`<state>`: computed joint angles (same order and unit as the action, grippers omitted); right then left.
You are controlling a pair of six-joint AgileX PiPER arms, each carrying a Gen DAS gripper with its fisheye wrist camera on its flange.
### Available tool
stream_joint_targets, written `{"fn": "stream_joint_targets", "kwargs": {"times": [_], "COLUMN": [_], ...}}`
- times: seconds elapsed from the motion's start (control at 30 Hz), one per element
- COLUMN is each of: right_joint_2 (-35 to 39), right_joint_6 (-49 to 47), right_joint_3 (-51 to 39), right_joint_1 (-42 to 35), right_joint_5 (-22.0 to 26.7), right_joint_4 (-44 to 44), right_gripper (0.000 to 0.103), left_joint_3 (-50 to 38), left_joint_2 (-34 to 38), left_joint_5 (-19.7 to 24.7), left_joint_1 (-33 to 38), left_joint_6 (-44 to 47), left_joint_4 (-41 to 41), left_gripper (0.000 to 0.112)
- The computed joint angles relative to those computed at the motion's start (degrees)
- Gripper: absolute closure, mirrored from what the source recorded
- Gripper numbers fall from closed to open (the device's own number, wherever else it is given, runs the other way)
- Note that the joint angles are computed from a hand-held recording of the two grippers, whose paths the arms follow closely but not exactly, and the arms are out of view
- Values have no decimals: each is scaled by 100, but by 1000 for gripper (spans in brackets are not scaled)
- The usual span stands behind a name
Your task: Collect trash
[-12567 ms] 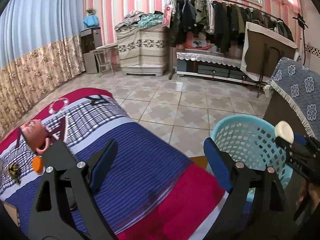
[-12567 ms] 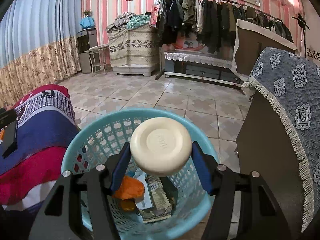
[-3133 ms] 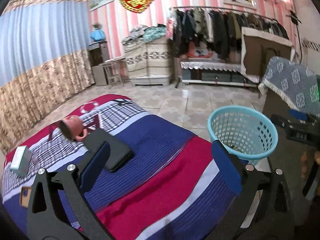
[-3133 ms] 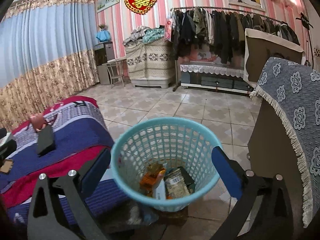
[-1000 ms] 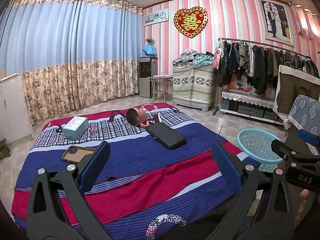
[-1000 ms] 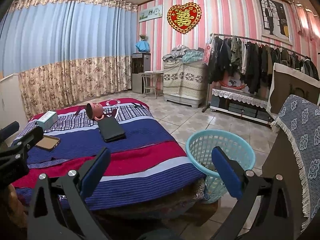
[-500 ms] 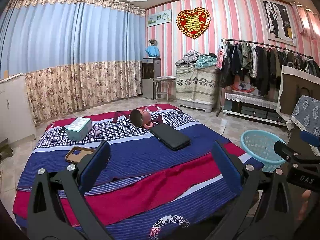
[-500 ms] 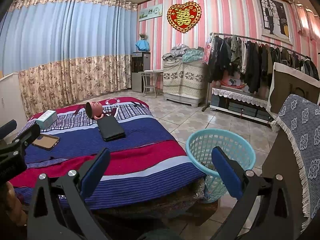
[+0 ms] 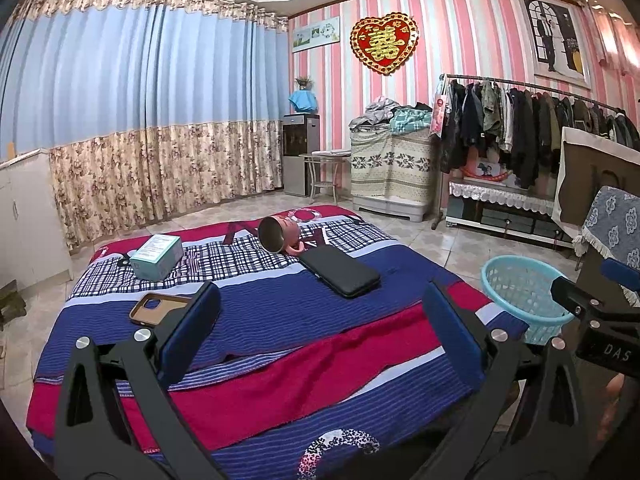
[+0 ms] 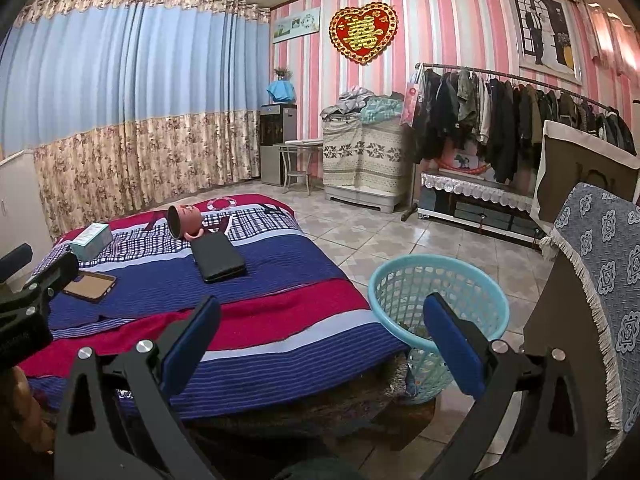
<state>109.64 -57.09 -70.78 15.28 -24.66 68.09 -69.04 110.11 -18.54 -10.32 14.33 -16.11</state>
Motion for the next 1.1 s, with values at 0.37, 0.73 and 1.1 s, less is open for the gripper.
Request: {"fn": "stream_joint_targets", "kwargs": {"times": [0.37, 0.73, 1.1], "right_joint_2": [-23, -32, -39], "right_joint_6": [5, -12, -82], "right_joint_3": [25, 25, 4], "right_joint_1": [-7, -14, -13], "right_joint_5": [9, 18, 35], "right_joint_4": [-1, 19, 86], "right_gripper": [5, 5, 5], "left_joint_3": [5, 10, 0], "left_joint_2": [15, 9, 12], "left_joint_5": [-20, -29, -15], "left_joint_1": [-6, -29, -21], "left_joint_6": [-8, 108, 94], "left_joint_4": [25, -104, -82], "left_gripper": [15, 15, 15]}}
